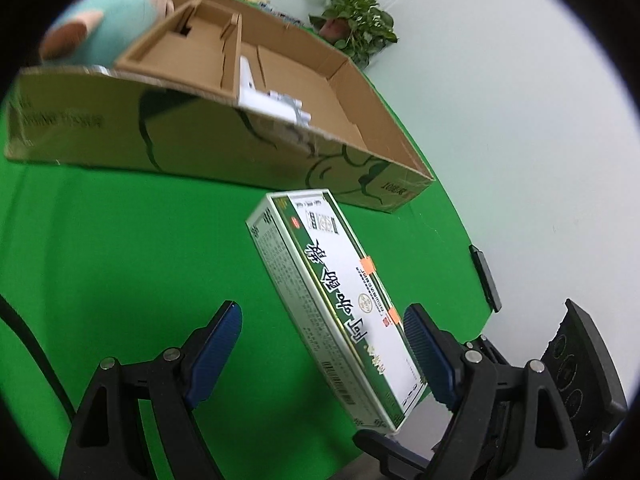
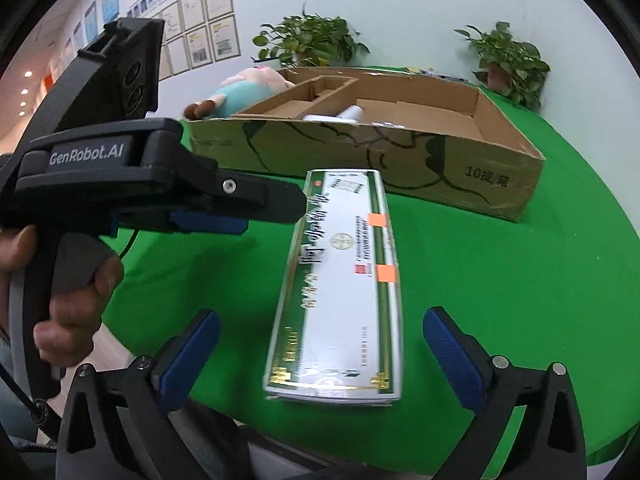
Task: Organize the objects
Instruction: 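Grasp the green-and-white medicine box across its width with the right gripper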
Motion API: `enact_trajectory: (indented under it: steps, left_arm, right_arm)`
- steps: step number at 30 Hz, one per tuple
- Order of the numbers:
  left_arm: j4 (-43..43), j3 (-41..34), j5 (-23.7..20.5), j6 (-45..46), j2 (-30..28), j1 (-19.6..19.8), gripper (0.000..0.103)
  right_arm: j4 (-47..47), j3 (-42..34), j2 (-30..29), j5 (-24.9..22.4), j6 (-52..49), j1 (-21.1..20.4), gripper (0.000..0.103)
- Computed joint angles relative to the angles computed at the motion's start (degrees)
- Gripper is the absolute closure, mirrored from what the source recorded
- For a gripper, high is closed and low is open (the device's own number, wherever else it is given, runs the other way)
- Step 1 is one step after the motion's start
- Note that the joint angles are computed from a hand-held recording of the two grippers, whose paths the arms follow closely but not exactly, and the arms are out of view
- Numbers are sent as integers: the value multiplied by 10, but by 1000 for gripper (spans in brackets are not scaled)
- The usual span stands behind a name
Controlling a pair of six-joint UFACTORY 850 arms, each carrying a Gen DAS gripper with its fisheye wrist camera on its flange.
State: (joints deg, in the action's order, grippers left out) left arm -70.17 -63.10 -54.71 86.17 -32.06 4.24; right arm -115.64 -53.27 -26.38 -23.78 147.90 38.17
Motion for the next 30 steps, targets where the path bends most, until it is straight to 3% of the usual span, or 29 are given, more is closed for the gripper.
enact_trajectory:
  steps: [2,6,10,16,19,30]
  left_arm:
    - [2,-2,-6,-8,-5,-5,20]
    - [3,0,-2,-10,-9,-17,20]
    - [-11,12,5,6,-3,-19,20]
    - [-23,22,15,7,5,-17,22]
    - [-25,29,35,10,12,-17,39]
    - [-29,52,41,16,26,-4,47]
  right_arm:
    - [16,-4,-2,5,-8,-4,2]
    - [9,-10,-11,17,-12,-11,27]
    - [16,-19,-21,14,-15,-10,39]
    - [-111,-11,-18,36,150,-20,40]
    - [-184,-4,-12,43,234,-29,41]
    - [-89,-14,-19,22,131,-4,41]
